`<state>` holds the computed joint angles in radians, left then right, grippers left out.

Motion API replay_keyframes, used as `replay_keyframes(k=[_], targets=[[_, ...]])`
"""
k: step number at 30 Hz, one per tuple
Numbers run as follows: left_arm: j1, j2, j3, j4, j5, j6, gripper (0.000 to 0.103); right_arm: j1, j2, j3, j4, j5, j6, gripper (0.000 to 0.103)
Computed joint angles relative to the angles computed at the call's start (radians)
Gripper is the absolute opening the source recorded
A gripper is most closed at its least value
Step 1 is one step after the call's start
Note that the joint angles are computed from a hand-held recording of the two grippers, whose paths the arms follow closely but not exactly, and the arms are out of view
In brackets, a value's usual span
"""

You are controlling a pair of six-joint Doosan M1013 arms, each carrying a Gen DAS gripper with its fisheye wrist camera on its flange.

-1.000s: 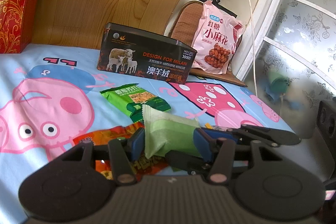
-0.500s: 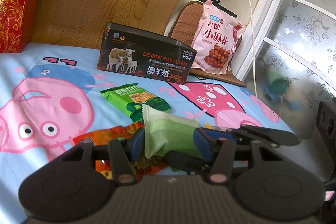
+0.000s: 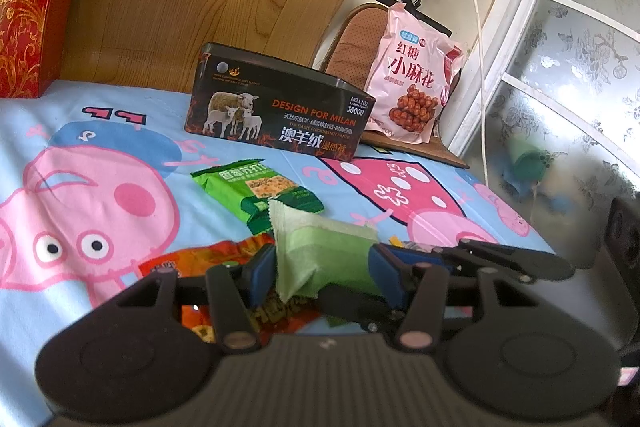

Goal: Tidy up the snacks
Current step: 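Lift the green wrapped pastry with the left gripper, then carry the pastry into the black tin and open the left gripper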

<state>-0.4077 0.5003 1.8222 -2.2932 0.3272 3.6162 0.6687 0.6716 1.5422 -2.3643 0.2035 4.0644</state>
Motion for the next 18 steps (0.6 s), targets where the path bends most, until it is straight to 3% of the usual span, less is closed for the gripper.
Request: replay_keyframes(k=[18], targets=[[0.002,0.001,0.002,-0.021,0.009,-0.009,0.043,0.001,-0.008,0.027,-0.179,0.061,0.187,0.044]])
